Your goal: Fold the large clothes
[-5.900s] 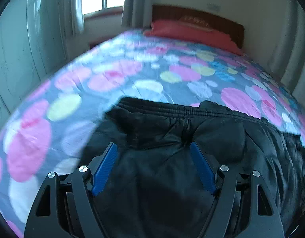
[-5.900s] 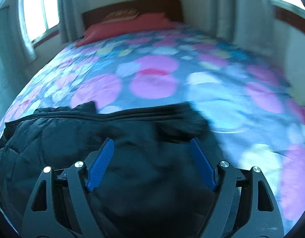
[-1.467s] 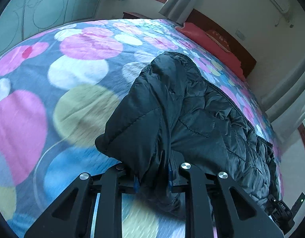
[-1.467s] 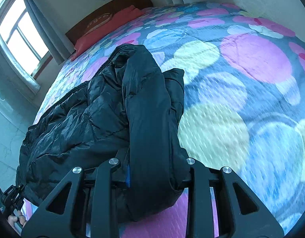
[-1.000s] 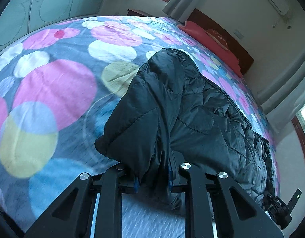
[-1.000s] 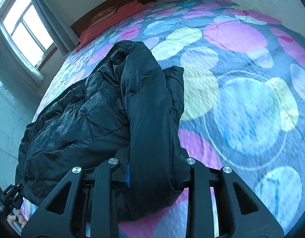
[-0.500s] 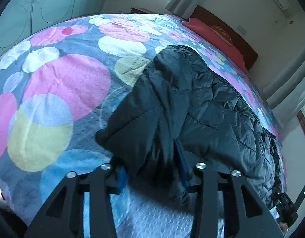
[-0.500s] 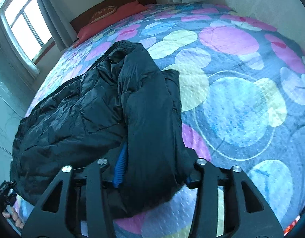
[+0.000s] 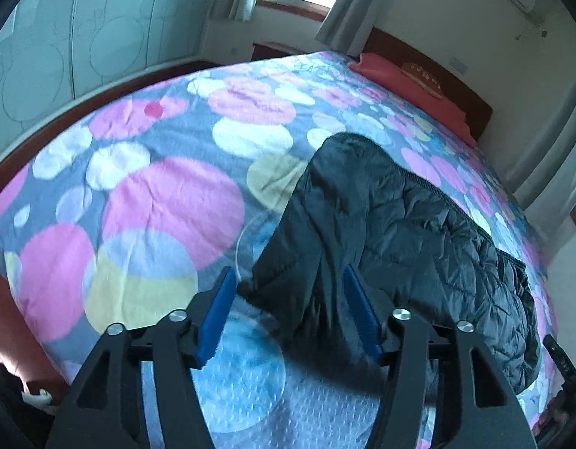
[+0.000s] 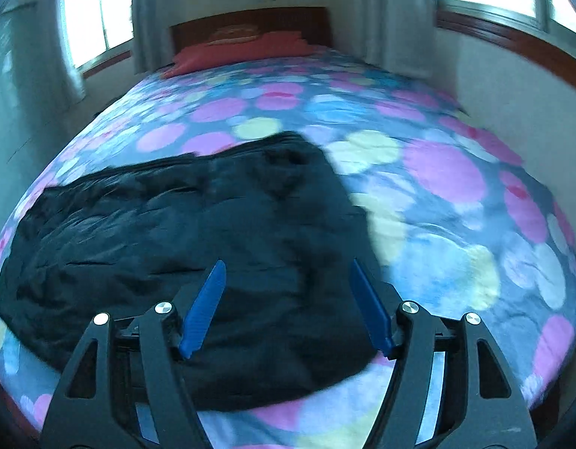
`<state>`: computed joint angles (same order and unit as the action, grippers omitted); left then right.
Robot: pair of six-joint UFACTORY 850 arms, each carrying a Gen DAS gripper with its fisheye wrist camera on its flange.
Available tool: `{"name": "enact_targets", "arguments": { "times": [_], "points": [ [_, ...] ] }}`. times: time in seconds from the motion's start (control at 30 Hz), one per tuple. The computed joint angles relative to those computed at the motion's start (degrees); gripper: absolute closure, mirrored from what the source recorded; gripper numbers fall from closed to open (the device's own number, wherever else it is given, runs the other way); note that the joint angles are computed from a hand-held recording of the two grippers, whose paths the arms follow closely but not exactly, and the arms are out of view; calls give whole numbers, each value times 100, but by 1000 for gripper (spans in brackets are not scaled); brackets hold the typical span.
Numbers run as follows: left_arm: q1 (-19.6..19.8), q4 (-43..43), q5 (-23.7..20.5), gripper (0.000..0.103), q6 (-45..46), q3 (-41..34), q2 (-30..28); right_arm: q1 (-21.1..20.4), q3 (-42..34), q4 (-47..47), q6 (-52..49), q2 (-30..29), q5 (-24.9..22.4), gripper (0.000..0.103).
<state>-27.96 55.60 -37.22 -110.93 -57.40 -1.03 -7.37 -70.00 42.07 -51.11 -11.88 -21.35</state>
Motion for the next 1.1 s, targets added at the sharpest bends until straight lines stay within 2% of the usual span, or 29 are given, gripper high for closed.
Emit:
{"name": "enact_targets", "arguments": {
  "times": [0.23,0.4,0.6,0.73,0.77,0.93,1.1],
  "points": [
    [245,-289,206,38,475,-260,-266,820,-384,-954,718,-254,82,36],
    [363,-449,269,38,716,-417,-458,1346,-568,-2890,2429,-465,384,36],
    [531,-530,476,38,837,-485,-568,1619,-670,-4485,3890,-838,246,36],
    [654,-634,644,38,1041,-565,-668,1576,-614,-4173,3751,-964,366,36],
    [697,-706,719,33,1141,-595,-701,1575,-606,-4161,3748,-968,375,36],
    [928,-1187,1253,30,1733,-732,-898,1542,-509,-3844,3456,-939,512,35],
    [1248,-2892,1660,25,3432,-956,-1261,1520,-465,-3675,3289,-926,585,35]
  ]
}}
